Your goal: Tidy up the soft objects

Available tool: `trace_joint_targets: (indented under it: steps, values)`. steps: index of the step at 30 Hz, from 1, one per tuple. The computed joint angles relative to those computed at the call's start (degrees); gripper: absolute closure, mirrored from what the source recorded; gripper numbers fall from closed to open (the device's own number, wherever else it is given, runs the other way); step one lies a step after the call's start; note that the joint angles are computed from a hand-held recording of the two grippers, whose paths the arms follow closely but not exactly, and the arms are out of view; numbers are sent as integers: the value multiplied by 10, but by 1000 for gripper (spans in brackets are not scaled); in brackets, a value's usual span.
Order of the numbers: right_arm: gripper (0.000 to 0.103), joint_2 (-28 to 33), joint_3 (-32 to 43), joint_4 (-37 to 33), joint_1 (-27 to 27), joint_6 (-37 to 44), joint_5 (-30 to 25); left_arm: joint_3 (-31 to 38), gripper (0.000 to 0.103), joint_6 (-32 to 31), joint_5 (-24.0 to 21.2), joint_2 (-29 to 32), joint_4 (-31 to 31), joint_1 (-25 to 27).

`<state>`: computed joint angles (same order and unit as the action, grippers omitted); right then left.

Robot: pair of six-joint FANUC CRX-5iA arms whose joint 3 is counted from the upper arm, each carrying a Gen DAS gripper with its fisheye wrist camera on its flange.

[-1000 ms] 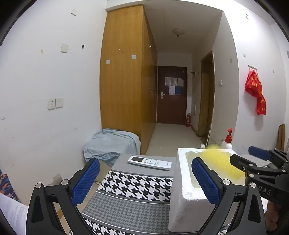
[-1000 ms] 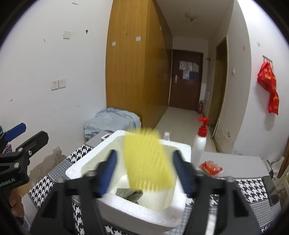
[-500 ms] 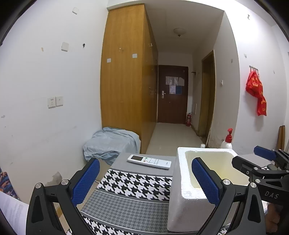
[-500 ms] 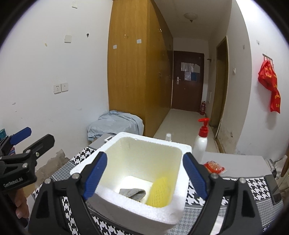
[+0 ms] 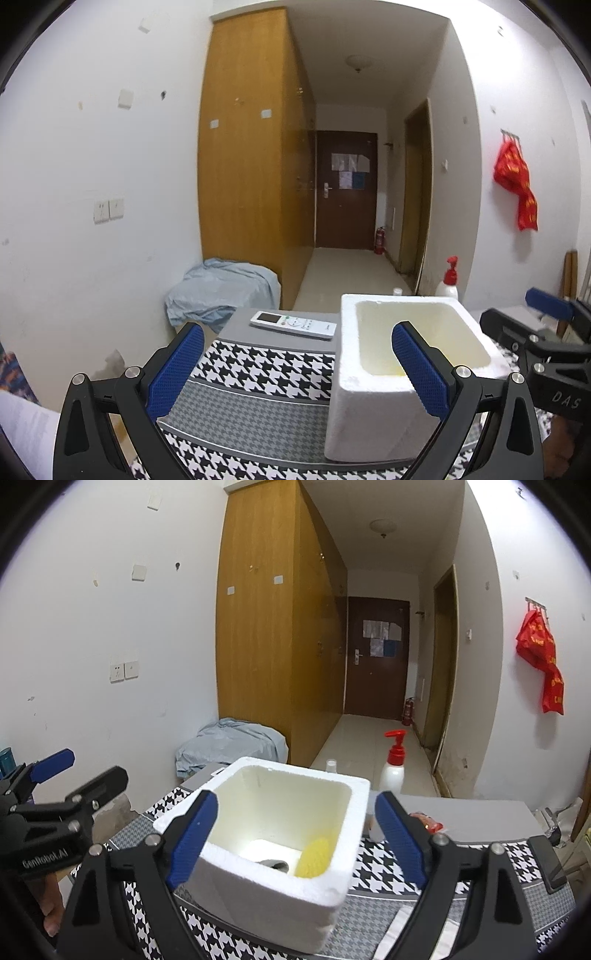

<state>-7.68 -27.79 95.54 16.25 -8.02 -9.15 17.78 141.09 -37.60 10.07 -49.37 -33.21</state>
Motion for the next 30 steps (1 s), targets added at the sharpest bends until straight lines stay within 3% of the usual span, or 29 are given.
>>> trace_joint_targets:
  steps: [4,7,10,13,22,30]
  values:
    - [13,-24,-20,59,-17,-58,5,-14,1,-32,23,-8,37,3]
    - [13,-39,-31,78,-19,-77,0,-19,1,-24,23,-14,18,-11]
    - [12,-52,-43,62,-8,-66,-22,-26,1,44,15,-25,-46,-36]
    - [7,-70,-59,75,-9,-82,-38,-31,1,74,9,-30,-66,-47]
    - [6,-119,-102,34,19,-63,-102,-46,1,72,17,-47,-56,-61]
    - [6,-158,-130,24,34,-50,-139,-58,1,133,9,-55,-137,-111]
